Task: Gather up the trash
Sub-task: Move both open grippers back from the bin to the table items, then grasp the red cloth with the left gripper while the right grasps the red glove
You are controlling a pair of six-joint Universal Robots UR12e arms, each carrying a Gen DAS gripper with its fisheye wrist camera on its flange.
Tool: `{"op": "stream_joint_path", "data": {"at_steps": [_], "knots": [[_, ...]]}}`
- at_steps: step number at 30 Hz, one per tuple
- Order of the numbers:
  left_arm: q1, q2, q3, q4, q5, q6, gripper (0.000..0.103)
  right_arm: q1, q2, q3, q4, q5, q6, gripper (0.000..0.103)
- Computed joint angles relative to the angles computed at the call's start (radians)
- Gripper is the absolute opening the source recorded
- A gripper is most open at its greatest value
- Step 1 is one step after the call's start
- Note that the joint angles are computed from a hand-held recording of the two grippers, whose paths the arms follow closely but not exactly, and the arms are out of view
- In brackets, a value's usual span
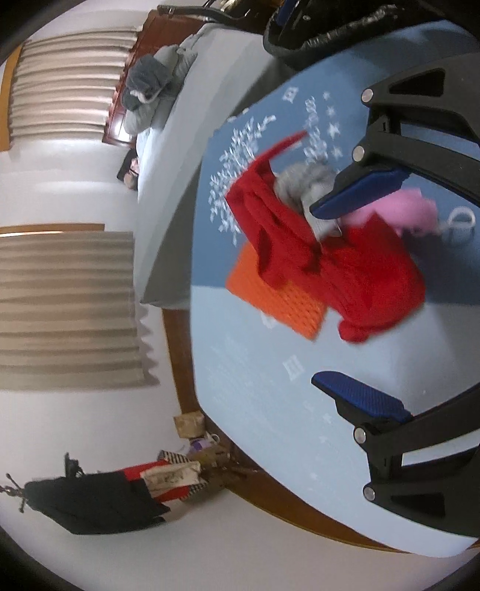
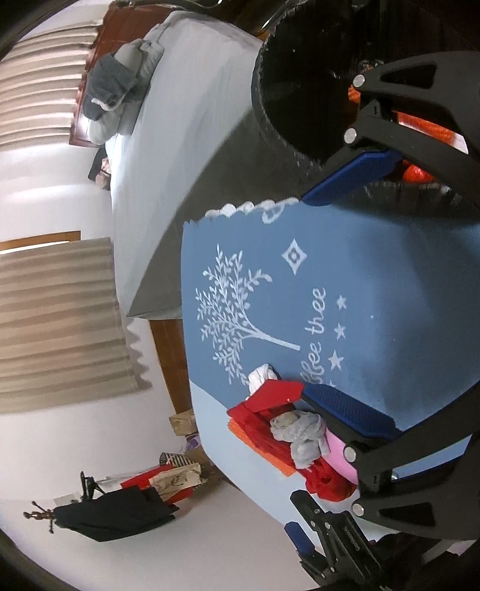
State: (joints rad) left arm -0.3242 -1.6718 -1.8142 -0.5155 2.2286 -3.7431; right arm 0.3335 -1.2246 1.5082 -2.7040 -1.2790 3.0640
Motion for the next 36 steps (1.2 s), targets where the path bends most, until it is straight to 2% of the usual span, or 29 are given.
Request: {"op": "stream_joint_path", "data": {"at_steps": [6, 9, 21, 24, 26, 29, 32, 36], "knots": [[0.030, 0.011, -0.029, -0.033, -0.059, -0.051, 0.081, 0.024, 0.025, -0.006, -0.018, -0.033, -0.001, 0.094], [0.040, 0.013, -0.033, -0.036, -0.091, -0.052, 0.079, 0.032, 0.034, -0.010, -0.017, -0.042, -0.008, 0.094], [0.073, 0.014, -0.027, -0.088, -0.229, -0.027, 0.060, 0.048, 0.049, -0.026, 0.017, -0.061, -0.032, 0.094], [0.071, 0.013, -0.026, -0.086, -0.233, -0.021, 0.051, 0.050, 0.053, -0.034, 0.026, -0.063, -0.029, 0.094], [0.070, 0.013, -0.027, -0.084, -0.231, -0.017, 0.034, 0.052, 0.055, -0.036, 0.032, -0.062, -0.034, 0.094], [0.070, 0.015, -0.031, -0.069, -0.238, -0.006, 0.017, 0.054, 0.056, -0.039, 0.034, -0.059, -0.043, 0.094], [0.067, 0.017, -0.034, -0.059, -0.234, 0.002, 0.012, 0.056, 0.058, -0.043, 0.036, -0.053, -0.047, 0.094], [0.062, 0.027, -0.046, -0.025, -0.202, -0.017, 0.011, 0.054, 0.058, -0.049, 0.035, -0.037, -0.039, 0.094]]}}
